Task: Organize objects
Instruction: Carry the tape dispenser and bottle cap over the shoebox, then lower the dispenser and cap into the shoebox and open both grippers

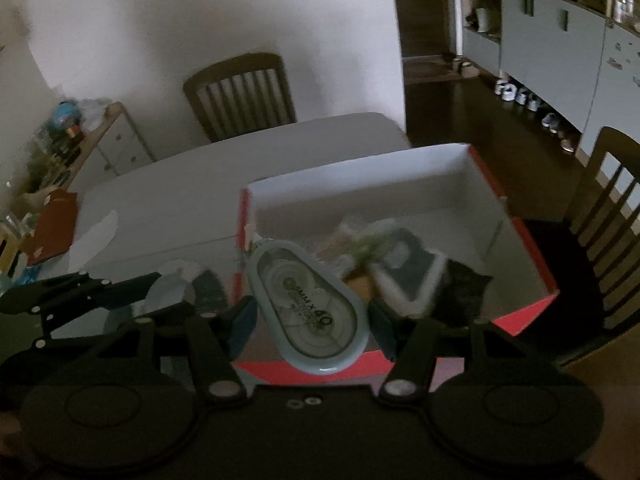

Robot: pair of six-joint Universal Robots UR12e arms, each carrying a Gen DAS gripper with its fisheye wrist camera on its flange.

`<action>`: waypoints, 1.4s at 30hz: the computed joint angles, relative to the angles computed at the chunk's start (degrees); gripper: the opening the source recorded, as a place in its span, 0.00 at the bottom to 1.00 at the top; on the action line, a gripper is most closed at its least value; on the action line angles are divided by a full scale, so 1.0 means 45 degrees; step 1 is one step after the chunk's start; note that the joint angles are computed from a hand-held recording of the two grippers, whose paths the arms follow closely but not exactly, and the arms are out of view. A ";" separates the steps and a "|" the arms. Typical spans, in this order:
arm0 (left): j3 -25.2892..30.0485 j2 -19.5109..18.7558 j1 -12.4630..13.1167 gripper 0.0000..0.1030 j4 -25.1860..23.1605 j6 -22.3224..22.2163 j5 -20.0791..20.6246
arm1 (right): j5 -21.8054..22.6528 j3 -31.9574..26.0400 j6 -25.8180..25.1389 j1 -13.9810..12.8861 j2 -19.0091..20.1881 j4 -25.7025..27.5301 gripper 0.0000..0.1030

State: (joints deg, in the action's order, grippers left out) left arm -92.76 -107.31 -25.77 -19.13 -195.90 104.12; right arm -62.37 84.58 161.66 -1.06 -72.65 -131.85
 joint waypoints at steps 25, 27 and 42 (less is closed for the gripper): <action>0.3951 -0.2825 0.0281 0.37 -0.3426 0.0736 0.0072 | -0.0843 -0.1367 0.0067 -0.0288 0.1727 -0.0078 0.59; 0.4240 -0.3014 0.0328 0.37 -0.3831 0.0681 0.0023 | -0.1094 -0.1423 -0.0031 -0.0221 0.1832 -0.0140 0.59; 0.5025 -0.3475 0.0499 0.37 -0.5385 0.0515 -0.0488 | -0.1653 -0.1596 -0.0576 -0.0084 0.2140 0.0565 0.59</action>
